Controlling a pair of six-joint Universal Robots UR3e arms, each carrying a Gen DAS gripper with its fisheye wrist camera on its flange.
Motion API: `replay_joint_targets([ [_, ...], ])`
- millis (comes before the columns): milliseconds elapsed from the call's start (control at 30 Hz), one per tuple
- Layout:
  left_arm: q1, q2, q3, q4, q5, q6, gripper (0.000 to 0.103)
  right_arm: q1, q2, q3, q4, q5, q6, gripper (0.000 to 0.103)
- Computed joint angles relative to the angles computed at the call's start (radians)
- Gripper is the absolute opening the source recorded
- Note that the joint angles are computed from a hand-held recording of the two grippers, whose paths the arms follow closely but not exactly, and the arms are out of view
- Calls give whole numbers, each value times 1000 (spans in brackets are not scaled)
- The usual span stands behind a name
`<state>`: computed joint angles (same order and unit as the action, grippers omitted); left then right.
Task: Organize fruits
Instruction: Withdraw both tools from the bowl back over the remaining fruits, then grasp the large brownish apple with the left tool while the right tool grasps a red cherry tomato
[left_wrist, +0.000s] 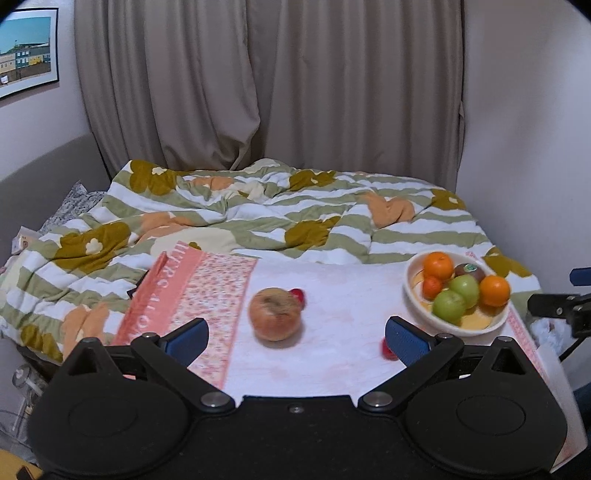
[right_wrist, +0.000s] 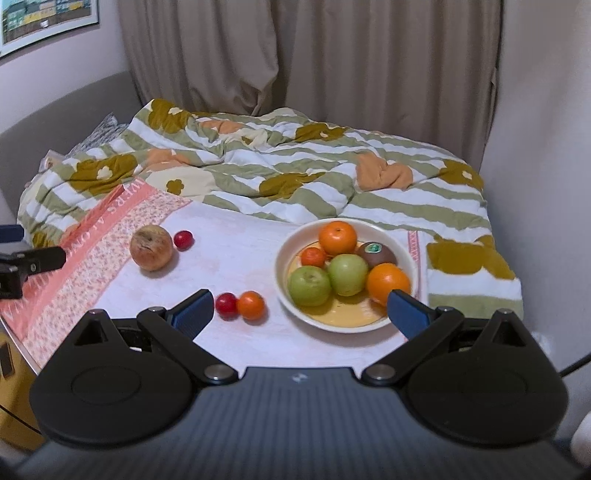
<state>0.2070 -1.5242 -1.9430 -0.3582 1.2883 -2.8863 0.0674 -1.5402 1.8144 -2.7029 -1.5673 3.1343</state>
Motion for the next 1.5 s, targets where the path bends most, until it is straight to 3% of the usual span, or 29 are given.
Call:
replay_joint_targets([
  [333,208,-130,128,-113,-214,272,103,273,278,-303,121,-275,326,103],
  [600,249,-336,320,-185,-300,431,103,370,519,-563,231,-403,535,103],
  [967,138,-657,666,-279,-238,505,103,365,766,-848,366,-445,708,103],
  [1200,51,-824,850,-338,-155,537,103,318,832,-890,389,-389,781,103],
  [1433,12,-934,994,-430,-134,550,100,293,871,-918,403,-329,802,103],
  [1500,4,-956,1029,-447,-126,546,94,292,884,-935,413,-321,807,95],
])
